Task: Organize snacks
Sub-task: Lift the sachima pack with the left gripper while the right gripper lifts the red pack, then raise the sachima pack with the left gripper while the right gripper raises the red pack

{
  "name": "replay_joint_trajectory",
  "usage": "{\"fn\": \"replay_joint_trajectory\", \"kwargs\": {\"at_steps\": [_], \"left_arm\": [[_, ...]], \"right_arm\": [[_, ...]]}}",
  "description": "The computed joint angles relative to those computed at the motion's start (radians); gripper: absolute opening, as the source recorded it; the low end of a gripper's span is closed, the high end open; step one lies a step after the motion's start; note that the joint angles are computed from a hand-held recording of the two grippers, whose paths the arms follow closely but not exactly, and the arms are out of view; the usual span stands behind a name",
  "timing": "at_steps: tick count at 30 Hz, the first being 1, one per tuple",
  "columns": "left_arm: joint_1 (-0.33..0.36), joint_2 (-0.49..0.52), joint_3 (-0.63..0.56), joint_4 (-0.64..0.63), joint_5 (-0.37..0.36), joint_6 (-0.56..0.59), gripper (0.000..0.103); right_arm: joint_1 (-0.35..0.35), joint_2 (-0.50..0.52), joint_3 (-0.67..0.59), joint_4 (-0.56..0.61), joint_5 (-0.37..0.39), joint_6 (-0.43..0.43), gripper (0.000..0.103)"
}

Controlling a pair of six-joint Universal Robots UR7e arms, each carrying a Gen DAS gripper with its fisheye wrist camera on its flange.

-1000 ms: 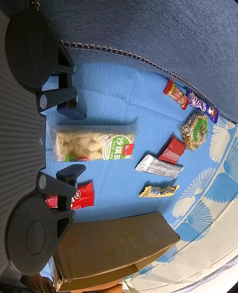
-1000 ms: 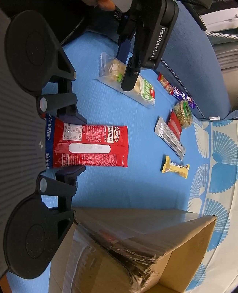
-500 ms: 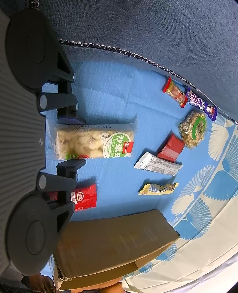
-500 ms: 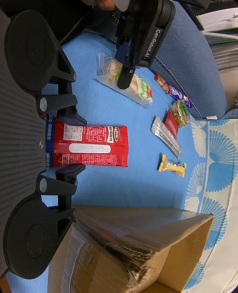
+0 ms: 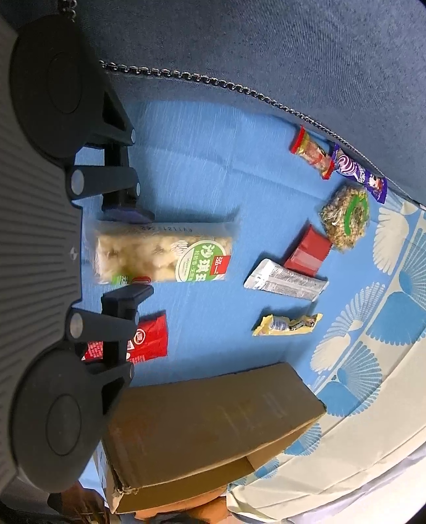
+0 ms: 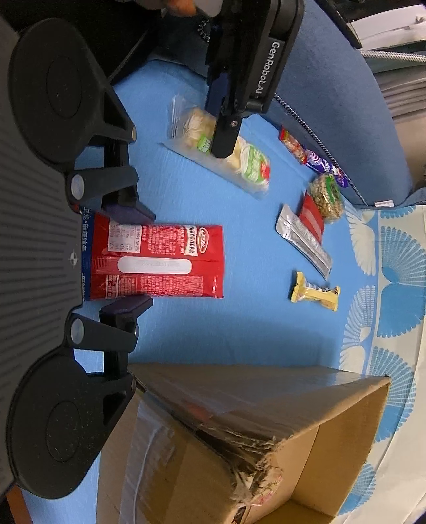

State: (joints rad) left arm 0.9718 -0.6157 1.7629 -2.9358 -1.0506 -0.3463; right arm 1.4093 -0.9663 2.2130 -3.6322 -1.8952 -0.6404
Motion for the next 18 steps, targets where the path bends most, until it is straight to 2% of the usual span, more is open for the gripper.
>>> {"fn": "replay_joint_trajectory", "kwargs": {"at_steps": [2, 7, 11, 18], "left_arm": [[0.001, 0.003, -0.005, 0.000, -0.001, 0.000, 0.055], [0.005, 0.013, -0.025, 0.026, 0.002, 0.001, 0.057], [-0.003, 0.023, -0.033, 0.035, 0.019, 0.022, 0.069], [-0.010, 0.033, -0.042, 0.042, 0.038, 0.031, 0.069]], "right_arm": [[-0.002, 0.000, 0.001, -0.002, 0.014, -0.001, 0.057], [-0.003, 0.014, -0.007, -0.013, 0.019, -0.016, 0.061], [-0.003, 0.026, -0.017, -0.011, 0.011, -0.028, 0.063], [-0.010, 0.032, -0.020, -0.007, 0.013, -0.041, 0.063]]}}
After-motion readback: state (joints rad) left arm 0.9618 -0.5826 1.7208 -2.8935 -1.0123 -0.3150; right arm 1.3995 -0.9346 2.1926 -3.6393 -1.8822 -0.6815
